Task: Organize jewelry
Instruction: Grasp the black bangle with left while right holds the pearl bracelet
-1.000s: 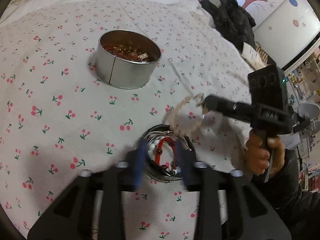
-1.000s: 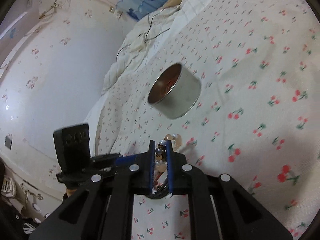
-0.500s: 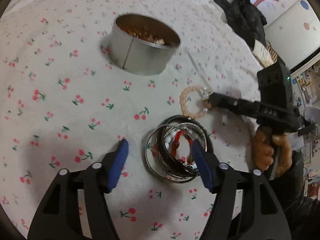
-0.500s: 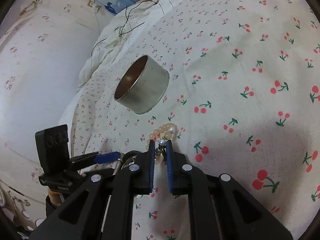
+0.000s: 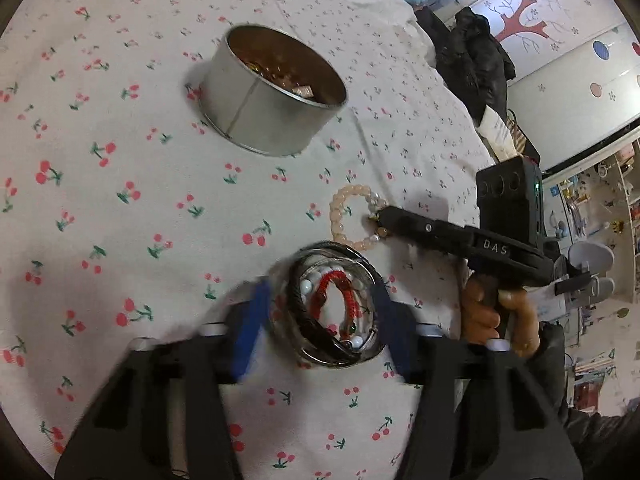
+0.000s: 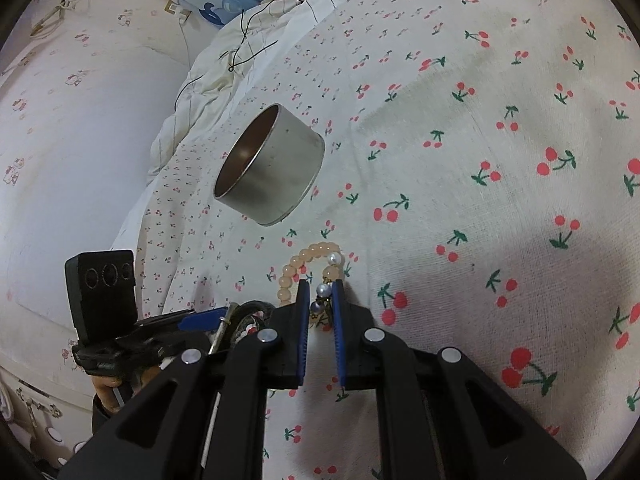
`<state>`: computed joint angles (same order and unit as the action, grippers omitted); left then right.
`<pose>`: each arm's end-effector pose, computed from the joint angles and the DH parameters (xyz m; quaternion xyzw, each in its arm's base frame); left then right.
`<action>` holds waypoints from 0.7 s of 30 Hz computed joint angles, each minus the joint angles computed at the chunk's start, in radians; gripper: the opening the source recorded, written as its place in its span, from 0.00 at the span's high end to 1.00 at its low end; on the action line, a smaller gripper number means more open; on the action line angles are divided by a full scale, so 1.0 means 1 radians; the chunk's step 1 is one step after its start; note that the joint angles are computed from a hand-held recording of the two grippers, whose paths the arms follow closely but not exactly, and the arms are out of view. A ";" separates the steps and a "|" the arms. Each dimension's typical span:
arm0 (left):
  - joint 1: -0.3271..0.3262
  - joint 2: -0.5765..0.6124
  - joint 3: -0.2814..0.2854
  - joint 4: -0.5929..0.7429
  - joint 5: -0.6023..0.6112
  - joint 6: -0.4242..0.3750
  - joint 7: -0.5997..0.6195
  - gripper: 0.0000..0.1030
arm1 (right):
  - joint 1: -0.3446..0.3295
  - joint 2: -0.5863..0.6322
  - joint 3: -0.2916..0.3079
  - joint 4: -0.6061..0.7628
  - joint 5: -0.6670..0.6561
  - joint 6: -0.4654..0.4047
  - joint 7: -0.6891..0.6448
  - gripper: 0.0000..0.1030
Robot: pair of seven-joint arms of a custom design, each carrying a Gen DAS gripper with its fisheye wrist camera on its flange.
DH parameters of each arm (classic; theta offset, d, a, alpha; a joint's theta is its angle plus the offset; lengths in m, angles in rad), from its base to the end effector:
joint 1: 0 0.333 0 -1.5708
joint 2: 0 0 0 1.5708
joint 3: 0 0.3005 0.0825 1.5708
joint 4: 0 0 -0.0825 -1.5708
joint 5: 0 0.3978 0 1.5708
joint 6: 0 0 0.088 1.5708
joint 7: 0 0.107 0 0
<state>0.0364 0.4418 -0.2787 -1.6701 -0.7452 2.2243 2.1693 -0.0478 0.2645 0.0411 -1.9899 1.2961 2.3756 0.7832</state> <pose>0.6699 -0.1664 0.3586 0.5268 -0.7700 0.3220 0.1607 0.6240 0.0054 0.3249 -0.5744 0.6833 0.1267 0.4326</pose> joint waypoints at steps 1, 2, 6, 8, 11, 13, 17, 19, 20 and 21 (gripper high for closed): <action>0.007 -0.001 -0.004 -0.001 -0.017 -0.001 0.006 0.70 | 0.000 0.000 0.000 0.000 0.000 0.000 0.000 0.88; 0.011 -0.005 -0.005 -0.004 -0.029 0.003 0.009 0.73 | 0.000 0.001 0.000 0.001 -0.001 0.000 0.000 0.88; 0.008 -0.008 -0.002 -0.005 -0.035 0.014 0.010 0.77 | 0.001 0.006 0.002 0.004 -0.003 0.004 0.000 0.88; 0.001 -0.005 0.003 -0.002 -0.013 0.012 0.002 0.77 | 0.001 0.010 0.003 0.007 -0.003 0.006 0.000 0.88; -0.001 0.001 0.004 0.001 0.000 0.011 -0.005 0.77 | 0.000 0.011 0.004 0.008 -0.005 0.007 0.000 0.88; -0.008 0.020 0.010 0.023 0.029 -0.018 -0.039 0.74 | 0.000 0.013 0.005 0.009 -0.005 0.009 0.001 0.88; -0.002 0.026 0.002 0.022 0.034 -0.024 -0.039 0.60 | -0.001 0.014 0.007 0.010 -0.006 0.009 0.001 0.88; 0.005 0.029 -0.002 0.025 0.022 -0.034 -0.039 0.58 | -0.001 0.015 0.007 0.011 -0.006 0.010 0.001 0.88; 0.007 0.031 -0.003 0.027 0.018 -0.037 -0.040 0.57 | -0.001 0.015 0.007 0.011 -0.006 0.010 0.003 0.88; 0.010 0.032 -0.004 0.027 0.013 -0.040 -0.039 0.56 | -0.001 0.015 0.007 0.011 -0.007 0.010 0.002 0.88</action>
<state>0.0459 0.4737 -0.2831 -1.6429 -0.7322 2.1838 2.1305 -0.0484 0.2797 0.0485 -1.9789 1.2894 2.3859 0.7854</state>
